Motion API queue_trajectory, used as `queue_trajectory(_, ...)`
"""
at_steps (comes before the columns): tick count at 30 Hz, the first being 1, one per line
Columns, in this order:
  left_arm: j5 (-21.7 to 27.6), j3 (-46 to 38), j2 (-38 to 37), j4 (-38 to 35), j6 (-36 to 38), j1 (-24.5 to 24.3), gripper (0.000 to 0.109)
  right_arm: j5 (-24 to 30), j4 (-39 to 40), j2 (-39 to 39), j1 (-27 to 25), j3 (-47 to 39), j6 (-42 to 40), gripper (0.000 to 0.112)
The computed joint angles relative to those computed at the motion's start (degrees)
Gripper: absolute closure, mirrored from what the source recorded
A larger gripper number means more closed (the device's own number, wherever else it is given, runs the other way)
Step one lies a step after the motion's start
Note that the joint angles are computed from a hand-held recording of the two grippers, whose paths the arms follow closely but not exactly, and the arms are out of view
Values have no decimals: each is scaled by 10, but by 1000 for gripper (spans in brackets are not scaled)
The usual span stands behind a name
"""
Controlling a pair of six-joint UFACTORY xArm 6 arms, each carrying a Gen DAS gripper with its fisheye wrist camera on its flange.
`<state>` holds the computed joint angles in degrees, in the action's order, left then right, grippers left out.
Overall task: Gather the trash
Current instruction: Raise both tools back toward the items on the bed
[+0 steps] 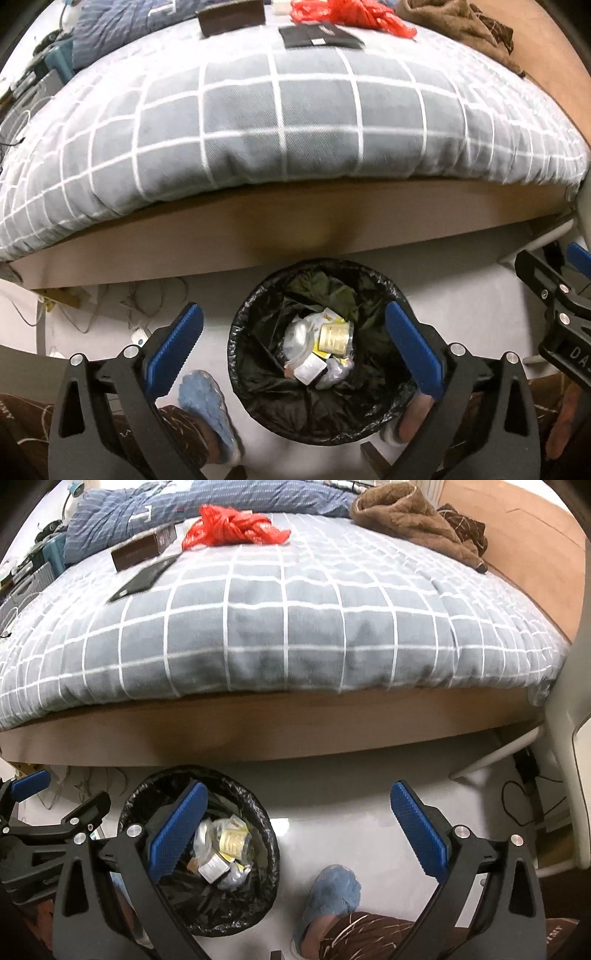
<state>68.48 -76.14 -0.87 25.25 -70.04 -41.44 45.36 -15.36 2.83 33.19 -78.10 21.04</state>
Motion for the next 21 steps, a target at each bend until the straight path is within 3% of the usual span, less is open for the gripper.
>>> queue_trajectory(10, 43, -38, -28, 52, -5, 9, 11, -17, 0, 15, -3, -60, -2, 17)
queue_trajectory(21, 47, -91, -22, 102, 8, 57, 11, -33, 23, 116, 12, -227, -57, 17)
